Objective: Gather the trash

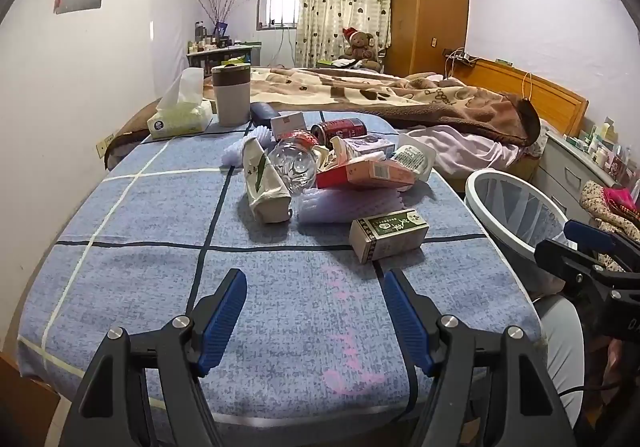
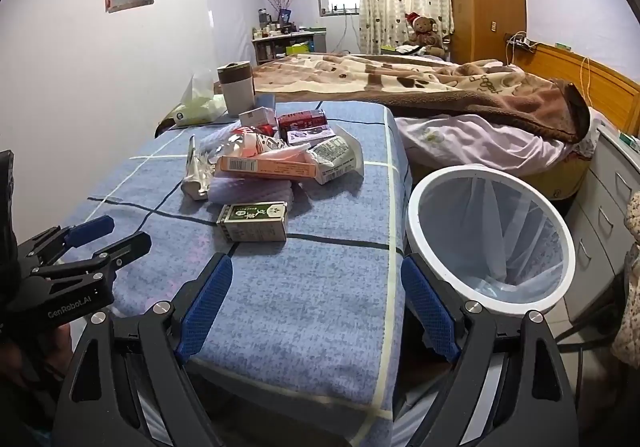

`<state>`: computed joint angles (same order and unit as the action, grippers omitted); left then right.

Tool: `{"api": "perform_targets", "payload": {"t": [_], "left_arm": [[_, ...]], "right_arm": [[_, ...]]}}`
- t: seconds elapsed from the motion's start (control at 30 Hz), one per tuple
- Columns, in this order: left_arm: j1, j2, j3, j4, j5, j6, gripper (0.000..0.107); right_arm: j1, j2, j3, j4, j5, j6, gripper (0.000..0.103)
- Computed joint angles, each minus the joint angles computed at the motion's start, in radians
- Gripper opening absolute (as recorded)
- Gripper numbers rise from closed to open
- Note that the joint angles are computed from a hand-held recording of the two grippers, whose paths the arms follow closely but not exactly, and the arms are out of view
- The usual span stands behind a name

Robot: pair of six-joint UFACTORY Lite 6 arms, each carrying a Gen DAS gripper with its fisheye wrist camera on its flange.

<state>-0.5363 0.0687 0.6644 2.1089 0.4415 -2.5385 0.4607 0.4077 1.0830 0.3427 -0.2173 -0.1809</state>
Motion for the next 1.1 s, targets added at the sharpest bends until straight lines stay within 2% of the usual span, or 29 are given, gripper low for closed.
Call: {"api": "perform_targets", "payload": {"t": [1.1], "left_arm": [[0.006,-0.016,0.001,-0.013,-0.011,0.015,0.071]], "right_arm": [[0.001,-0.004,-0.004,-0.017,0.002,0.017,0.088]]}}
